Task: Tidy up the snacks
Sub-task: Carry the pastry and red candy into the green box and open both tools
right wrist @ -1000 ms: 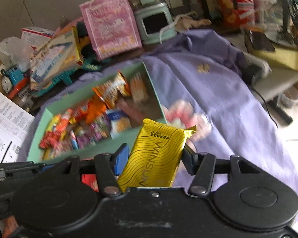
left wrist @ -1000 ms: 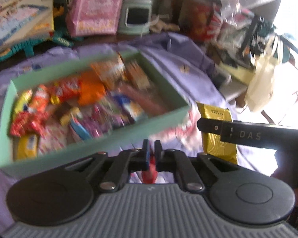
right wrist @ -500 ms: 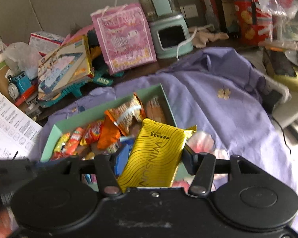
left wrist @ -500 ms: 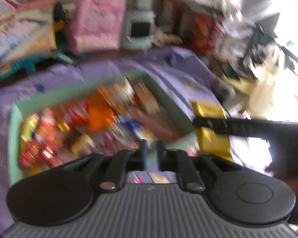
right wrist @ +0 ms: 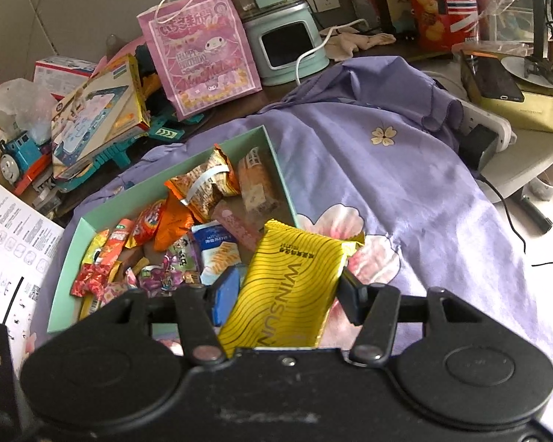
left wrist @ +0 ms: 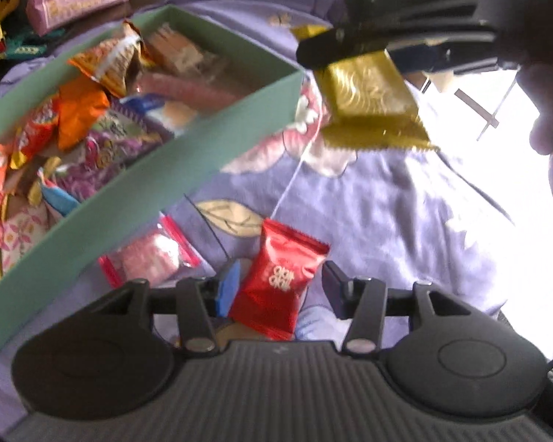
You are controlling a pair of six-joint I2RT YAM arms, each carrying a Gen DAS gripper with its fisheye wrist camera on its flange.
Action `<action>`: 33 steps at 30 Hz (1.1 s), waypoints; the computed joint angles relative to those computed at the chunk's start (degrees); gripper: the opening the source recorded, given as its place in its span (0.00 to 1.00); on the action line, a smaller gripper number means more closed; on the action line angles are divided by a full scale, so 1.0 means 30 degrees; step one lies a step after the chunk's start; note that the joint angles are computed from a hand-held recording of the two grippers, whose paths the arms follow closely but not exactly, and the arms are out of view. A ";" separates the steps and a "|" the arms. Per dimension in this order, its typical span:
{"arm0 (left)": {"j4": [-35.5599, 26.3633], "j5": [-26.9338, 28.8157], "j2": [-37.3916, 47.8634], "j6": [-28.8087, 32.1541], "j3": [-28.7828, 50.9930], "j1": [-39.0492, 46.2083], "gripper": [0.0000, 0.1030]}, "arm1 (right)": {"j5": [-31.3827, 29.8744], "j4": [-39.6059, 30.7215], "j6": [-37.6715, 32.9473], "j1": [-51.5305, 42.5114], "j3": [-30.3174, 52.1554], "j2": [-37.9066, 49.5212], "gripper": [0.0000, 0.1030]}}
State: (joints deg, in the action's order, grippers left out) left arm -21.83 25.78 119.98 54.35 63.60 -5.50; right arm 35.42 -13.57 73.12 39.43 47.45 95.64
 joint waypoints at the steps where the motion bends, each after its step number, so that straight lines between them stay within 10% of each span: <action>1: 0.0052 -0.0058 -0.0027 0.0085 -0.0200 0.0011 0.45 | -0.0012 -0.0051 0.0064 0.0027 0.0036 0.0017 0.55; 17: -0.1111 0.1947 -0.2272 -0.1500 0.0243 0.0540 0.29 | 0.0251 -0.0471 -0.1166 -0.0280 0.0950 -0.0071 0.55; 33: -0.2253 0.0890 0.3241 -0.7753 1.1281 0.0489 0.29 | -0.1662 0.1264 -0.5890 -0.4156 0.4701 0.3045 0.55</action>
State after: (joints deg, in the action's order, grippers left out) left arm -28.59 28.45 129.70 31.09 97.44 -4.03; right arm 30.44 -9.78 55.45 26.96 61.56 104.78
